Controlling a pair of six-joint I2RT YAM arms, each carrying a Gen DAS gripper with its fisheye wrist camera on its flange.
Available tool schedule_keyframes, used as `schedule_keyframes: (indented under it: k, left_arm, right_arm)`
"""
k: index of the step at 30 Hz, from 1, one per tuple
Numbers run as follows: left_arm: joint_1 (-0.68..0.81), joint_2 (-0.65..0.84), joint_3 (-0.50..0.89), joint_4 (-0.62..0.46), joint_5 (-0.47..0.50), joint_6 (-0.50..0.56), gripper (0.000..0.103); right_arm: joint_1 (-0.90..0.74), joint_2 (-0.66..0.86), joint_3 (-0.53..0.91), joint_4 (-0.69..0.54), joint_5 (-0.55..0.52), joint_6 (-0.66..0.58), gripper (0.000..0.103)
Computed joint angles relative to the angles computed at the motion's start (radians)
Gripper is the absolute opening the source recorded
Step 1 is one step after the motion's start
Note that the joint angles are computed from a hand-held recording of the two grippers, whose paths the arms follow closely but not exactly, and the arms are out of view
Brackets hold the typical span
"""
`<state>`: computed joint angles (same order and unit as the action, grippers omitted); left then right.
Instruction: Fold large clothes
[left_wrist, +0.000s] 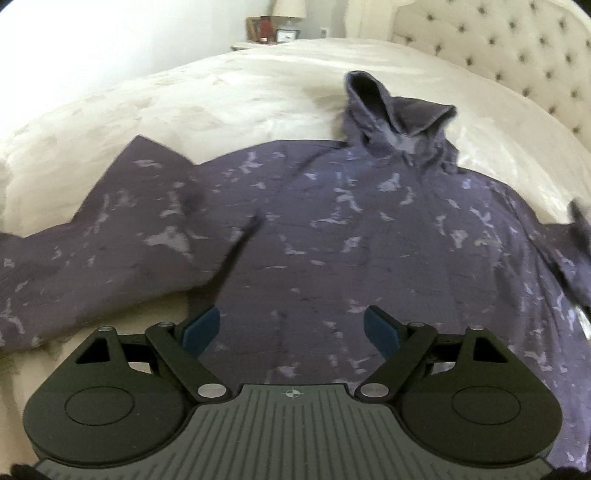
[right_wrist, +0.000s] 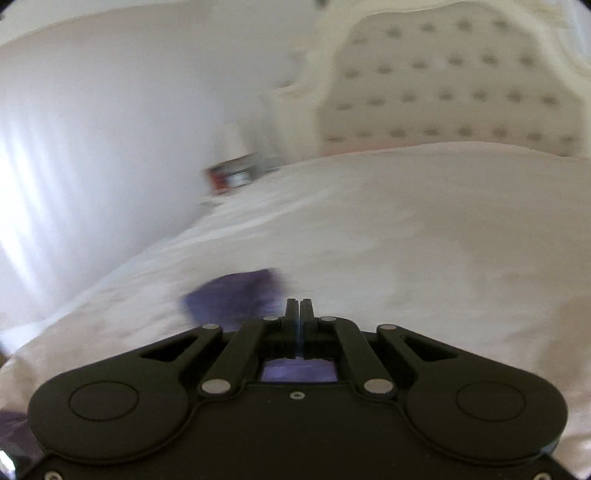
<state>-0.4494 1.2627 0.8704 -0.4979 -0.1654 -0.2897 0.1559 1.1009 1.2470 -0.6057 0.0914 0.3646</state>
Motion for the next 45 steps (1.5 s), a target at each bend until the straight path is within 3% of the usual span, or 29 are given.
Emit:
schedule_keyframes:
  k: [4, 7, 9, 12, 15, 23, 26, 28, 30, 32, 39, 45]
  left_arm:
    - [0.053, -0.041, -0.041, 0.008, 0.050, 0.035, 0.085]
    - [0.078, -0.048, -0.067, 0.022, 0.069, 0.041, 0.085]
    - [0.092, -0.038, -0.075, 0.030, 0.095, 0.033, 0.085]
    - [0.091, -0.024, -0.084, 0.048, 0.107, 0.031, 0.085]
    - [0.084, -0.005, -0.083, 0.055, 0.099, 0.032, 0.086]
    - [0.074, 0.037, -0.081, 0.054, 0.089, 0.041, 0.087]
    - [0.066, 0.051, -0.089, 0.063, 0.081, 0.051, 0.090]
    - [0.065, 0.054, -0.096, 0.074, 0.084, 0.055, 0.092]
    - [0.062, 0.063, -0.092, 0.072, 0.084, 0.061, 0.095]
    - [0.059, 0.072, -0.083, 0.064, 0.081, 0.063, 0.095]
    - [0.083, 0.039, -0.088, 0.058, 0.122, 0.043, 0.094]
    - [0.143, -0.044, -0.100, 0.024, 0.192, 0.048, 0.094]
  right_arm:
    - [0.134, 0.101, -0.017, 0.078, 0.043, -0.009, 0.006]
    - [0.147, 0.132, -0.067, 0.087, 0.085, -0.035, 0.019]
    - [0.135, 0.134, -0.122, 0.096, 0.156, -0.074, 0.046]
    - [0.100, 0.137, -0.214, 0.129, 0.276, -0.137, 0.065]
    - [0.061, 0.162, -0.282, 0.160, 0.344, -0.151, 0.066]
    - [0.001, 0.184, -0.389, 0.213, 0.328, -0.098, 0.067]
    - [-0.011, 0.183, -0.402, 0.225, 0.330, -0.089, 0.067]
    - [-0.029, 0.166, -0.421, 0.243, 0.315, -0.096, 0.058]
    - [-0.059, 0.142, -0.435, 0.267, 0.265, -0.102, 0.023]
    - [-0.054, 0.128, -0.428, 0.263, 0.285, -0.081, 0.015]
    - [0.077, -0.001, -0.355, 0.278, 0.262, -0.011, 0.013]
    - [0.338, 0.121, -0.220, 0.374, 0.238, 0.029, 0.013]
